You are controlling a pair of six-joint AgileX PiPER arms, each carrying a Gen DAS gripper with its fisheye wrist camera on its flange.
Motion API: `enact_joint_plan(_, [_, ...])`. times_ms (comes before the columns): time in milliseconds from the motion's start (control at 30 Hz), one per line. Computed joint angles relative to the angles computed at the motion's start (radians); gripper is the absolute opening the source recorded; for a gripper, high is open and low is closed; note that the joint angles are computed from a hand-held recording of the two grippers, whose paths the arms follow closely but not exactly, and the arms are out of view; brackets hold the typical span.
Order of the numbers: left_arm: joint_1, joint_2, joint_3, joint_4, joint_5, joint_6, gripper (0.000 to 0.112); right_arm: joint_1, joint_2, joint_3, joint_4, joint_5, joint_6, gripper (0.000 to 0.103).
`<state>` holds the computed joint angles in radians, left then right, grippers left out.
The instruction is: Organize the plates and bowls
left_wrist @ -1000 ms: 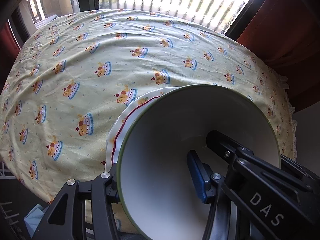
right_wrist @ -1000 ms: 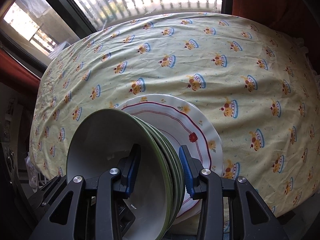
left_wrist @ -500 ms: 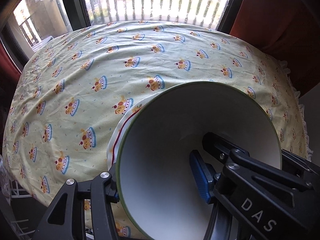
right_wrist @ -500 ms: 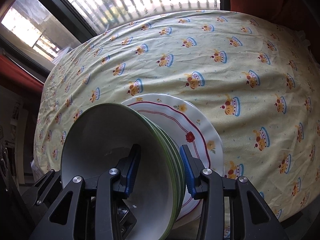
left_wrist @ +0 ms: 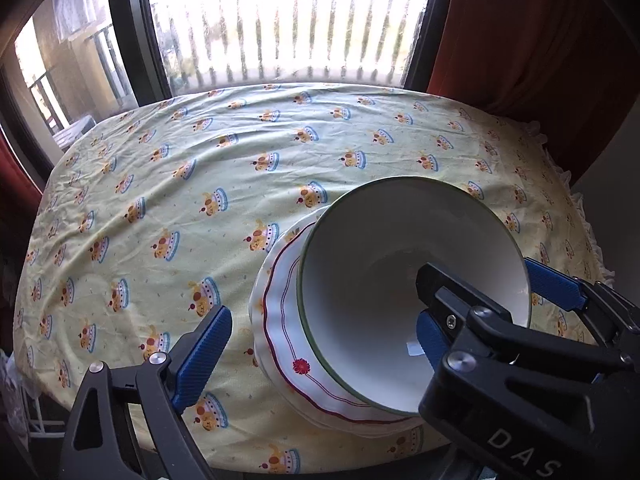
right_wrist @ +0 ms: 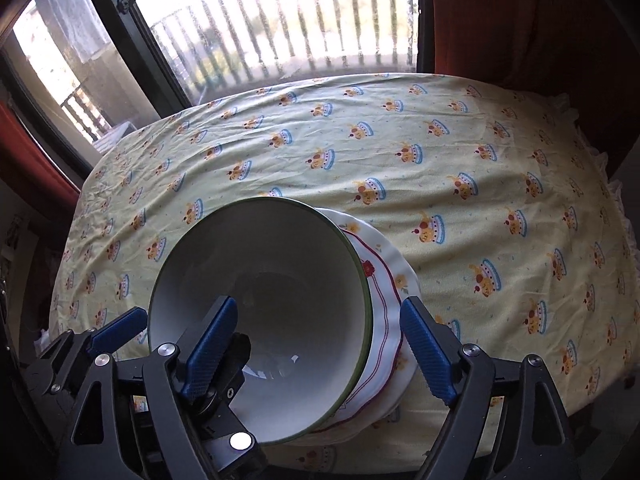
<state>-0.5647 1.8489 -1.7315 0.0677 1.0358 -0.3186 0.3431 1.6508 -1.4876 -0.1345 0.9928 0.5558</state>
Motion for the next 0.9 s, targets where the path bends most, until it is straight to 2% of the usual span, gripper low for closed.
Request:
enact_joint_plan(133, [0.033, -0.082, 0.102, -0.040, -0.085, 0.091, 0.097, 0.087, -0.044, 0.024, -0.149, 0.015, 0.162, 0.086])
enact_joint_plan(300, [0.104, -0.209, 0.243, -0.092, -0.170, 0.198, 0.097, 0.227, -0.068, 0.018, -0.337, 0.102, 0.380, 0.086])
enact_joint_plan(400, [0.154, -0.265, 0.318, -0.092, -0.213, 0.243, 0.097, 0.308, -0.076, 0.016, -0.400, 0.132, 0.486, 0.086])
enact_joint_plan(567, [0.259, -0.378, 0.500, -0.089, -0.332, 0.328, 0.097, 0.448, -0.046, 0.009, -0.492, 0.179, 0.625, 0.086])
enact_joint_plan(667, [0.354, -0.434, 0.597, -0.142, -0.378, 0.394, 0.097, 0.525, -0.016, 0.006, -0.544, 0.208, 0.692, 0.086])
enact_joint_plan(900, [0.536, -0.493, 0.719, -0.298, -0.434, 0.597, 0.097, 0.636, 0.036, 0.035, -0.619, 0.160, 0.846, 0.086])
